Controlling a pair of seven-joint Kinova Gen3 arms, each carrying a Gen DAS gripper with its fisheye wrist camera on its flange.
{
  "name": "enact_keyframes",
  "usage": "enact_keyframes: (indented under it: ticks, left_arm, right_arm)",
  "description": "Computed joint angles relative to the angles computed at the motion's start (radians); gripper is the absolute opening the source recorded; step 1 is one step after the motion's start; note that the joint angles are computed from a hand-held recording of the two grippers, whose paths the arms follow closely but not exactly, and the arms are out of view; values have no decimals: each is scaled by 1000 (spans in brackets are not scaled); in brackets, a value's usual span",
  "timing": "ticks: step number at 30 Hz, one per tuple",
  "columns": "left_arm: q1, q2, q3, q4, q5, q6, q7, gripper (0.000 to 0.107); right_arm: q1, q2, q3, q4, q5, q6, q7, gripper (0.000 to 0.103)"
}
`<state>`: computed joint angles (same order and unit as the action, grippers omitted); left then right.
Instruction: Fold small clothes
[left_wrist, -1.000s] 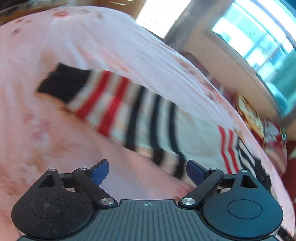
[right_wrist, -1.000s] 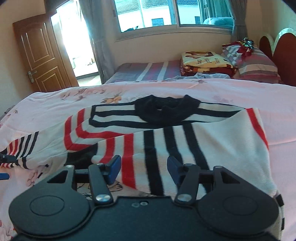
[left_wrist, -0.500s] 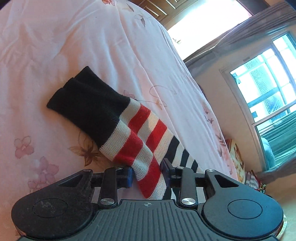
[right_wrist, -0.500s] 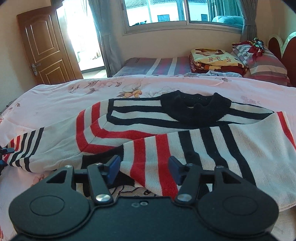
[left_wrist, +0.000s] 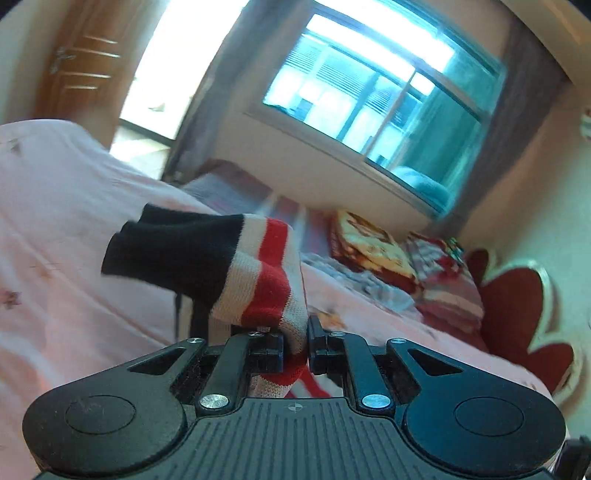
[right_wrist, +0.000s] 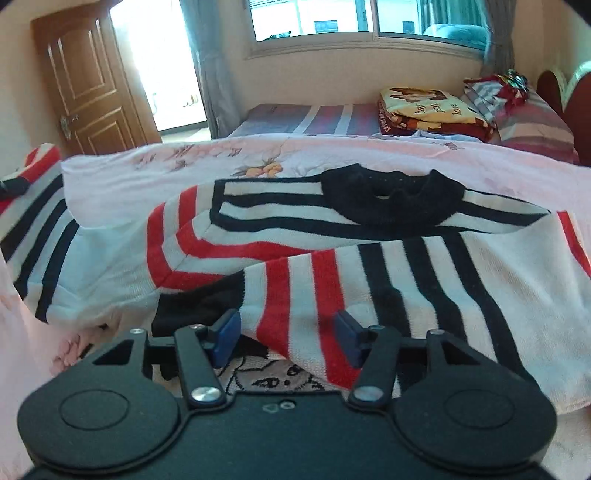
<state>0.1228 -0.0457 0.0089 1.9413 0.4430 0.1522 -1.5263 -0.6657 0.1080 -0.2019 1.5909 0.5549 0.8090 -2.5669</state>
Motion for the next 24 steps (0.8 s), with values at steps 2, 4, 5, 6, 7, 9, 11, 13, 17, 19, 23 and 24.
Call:
enact_keyframes:
  ticks: [2, 4, 5, 6, 7, 9, 11, 13, 17, 19, 23, 24]
  left_arm:
    - [44, 56, 40, -89, -81, 67, 43, 12]
    - [117, 120, 47, -182, -163, 149, 93, 12]
    - [164, 155, 40, -228, -203, 189, 114, 12]
    - [210, 187, 31, -271, -244, 230, 129, 12]
    - [256, 233, 22, -316, -285, 271, 129, 12]
    - [349, 283, -28, -383, -366, 352, 148, 13]
    - [442, 267, -80, -408, -447, 388, 222, 15]
    - [534, 224, -152, -384, -529, 359, 304, 48]
    - [641, 117, -238, -303, -691, 287, 466, 85]
    - [672, 90, -272, -275, -772, 300, 548, 85]
    - [770, 118, -456, -263, -865, 378, 710, 85]
    - [793, 131, -502, -261, -878, 404, 751, 85]
  right_arm:
    - [17, -46, 6, 36, -7, -14, -22, 55]
    - [43, -91, 2, 72, 2, -8, -51, 56]
    - [59, -111, -3, 87, 5, 1, -63, 56]
    - [79, -134, -7, 106, 0, 8, -67, 56]
    - [99, -153, -11, 121, -15, 11, -63, 56]
    - [127, -191, 5, 150, -78, 7, -25, 56]
    - [174, -223, -17, 179, -105, -6, -11, 56]
    - [199, -239, -40, 196, -94, -3, -27, 59]
    - [241, -249, -62, 208, -141, -44, -7, 60]
    - [247, -245, -74, 204, -163, -71, 9, 61]
    - [235, -200, -107, 172, -170, -114, 5, 68]
    - [225, -178, -123, 154, -133, -107, -28, 73]
